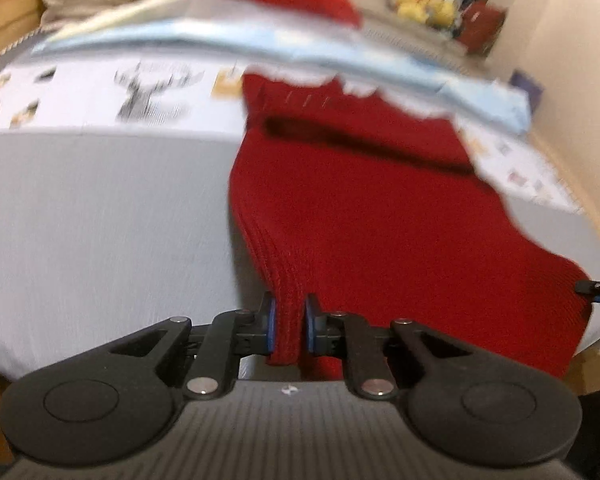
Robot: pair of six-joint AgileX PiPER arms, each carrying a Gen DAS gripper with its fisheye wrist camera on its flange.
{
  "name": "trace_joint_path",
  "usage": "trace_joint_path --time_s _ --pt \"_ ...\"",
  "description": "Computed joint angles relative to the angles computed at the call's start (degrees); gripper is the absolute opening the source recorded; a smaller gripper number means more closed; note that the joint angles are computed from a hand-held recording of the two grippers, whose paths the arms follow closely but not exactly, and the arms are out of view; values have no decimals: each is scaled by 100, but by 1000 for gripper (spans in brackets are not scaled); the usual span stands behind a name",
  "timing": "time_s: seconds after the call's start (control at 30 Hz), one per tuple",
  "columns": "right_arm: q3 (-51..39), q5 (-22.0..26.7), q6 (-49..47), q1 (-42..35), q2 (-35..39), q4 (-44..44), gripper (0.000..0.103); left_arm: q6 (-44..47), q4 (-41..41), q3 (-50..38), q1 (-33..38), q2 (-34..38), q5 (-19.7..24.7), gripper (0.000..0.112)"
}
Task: Fold small clothes
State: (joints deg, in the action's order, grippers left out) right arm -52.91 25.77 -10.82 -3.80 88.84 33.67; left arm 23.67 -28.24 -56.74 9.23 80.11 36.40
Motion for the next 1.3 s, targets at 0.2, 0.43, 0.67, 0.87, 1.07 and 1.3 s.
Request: trace_joint_path --time_s 0.2,0.43,0.67,0.87,1.07,1.3 --pt "478 365 -2202 -622 -1238 2415 16 1086 -1371 -396 679 -684 945 10" --pt "1055 1999 -3457 -2247 -2592 3389 5 1583 -2177 -432 1780 -1663 2312 10" --pt "1096 2058 -3200 -2274 -2698 3141 5 1346 -2004 -169 2193 -1870 2808 9" --pt "997 2355 -3251 -2719 -2977 3515 5 1431 -2519 -548 2637 -1374 2895 9" --pt "18 1070 -3432 -1638 -1548 4077 5 521 -2401 -2163 1855 595 1943 8" --pt "-3370 -119 -1433 -400 1820 2637 5 -1745 -648 -6155 684 3978 1337 7"
